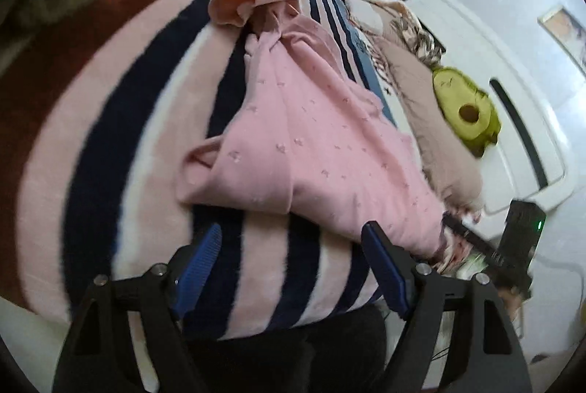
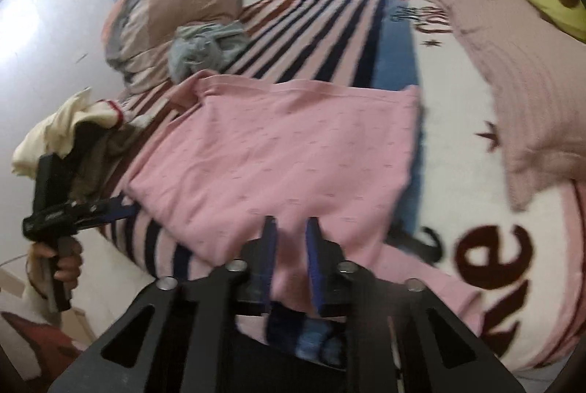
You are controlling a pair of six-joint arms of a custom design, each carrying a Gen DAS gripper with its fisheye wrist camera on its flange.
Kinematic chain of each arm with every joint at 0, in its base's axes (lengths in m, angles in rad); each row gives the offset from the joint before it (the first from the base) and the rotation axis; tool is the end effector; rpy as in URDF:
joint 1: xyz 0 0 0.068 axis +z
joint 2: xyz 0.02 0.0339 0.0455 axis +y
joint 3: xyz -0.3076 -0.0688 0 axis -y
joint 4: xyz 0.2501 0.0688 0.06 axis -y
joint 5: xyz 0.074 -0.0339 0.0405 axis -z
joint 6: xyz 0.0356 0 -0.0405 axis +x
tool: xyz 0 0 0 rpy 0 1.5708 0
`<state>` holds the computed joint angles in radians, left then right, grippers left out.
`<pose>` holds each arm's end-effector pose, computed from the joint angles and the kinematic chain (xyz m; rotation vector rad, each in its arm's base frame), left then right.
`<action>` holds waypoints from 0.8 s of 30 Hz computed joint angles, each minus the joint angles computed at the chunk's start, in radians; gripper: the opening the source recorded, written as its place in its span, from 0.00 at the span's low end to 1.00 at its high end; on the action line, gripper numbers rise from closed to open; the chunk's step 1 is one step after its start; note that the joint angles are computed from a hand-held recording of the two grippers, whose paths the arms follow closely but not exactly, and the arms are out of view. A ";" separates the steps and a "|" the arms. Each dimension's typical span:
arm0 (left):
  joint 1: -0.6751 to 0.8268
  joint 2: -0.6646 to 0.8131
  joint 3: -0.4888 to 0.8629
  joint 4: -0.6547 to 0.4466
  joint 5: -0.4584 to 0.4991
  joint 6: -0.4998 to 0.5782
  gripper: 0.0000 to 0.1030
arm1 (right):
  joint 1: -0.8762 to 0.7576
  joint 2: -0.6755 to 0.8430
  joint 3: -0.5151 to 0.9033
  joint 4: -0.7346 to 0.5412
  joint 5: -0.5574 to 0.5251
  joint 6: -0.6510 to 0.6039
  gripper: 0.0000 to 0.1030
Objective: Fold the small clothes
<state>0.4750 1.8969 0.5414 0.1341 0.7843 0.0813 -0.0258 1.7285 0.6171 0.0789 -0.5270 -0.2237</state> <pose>0.2468 0.0986 0.0802 -0.3060 2.4554 -0.8618 0.2871 0.0105 0.1298 -0.4300 2.4575 0.5806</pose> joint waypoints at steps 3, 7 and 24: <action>-0.030 0.014 -0.009 0.100 0.011 -0.079 0.73 | 0.064 0.009 -0.003 0.044 0.030 0.019 0.08; -0.083 0.058 0.022 0.176 -0.016 -0.167 0.73 | 0.111 0.026 0.006 0.091 0.045 0.031 0.08; -0.173 0.013 0.075 0.245 -0.148 -0.195 0.22 | 0.222 0.047 0.042 0.090 0.056 0.035 0.08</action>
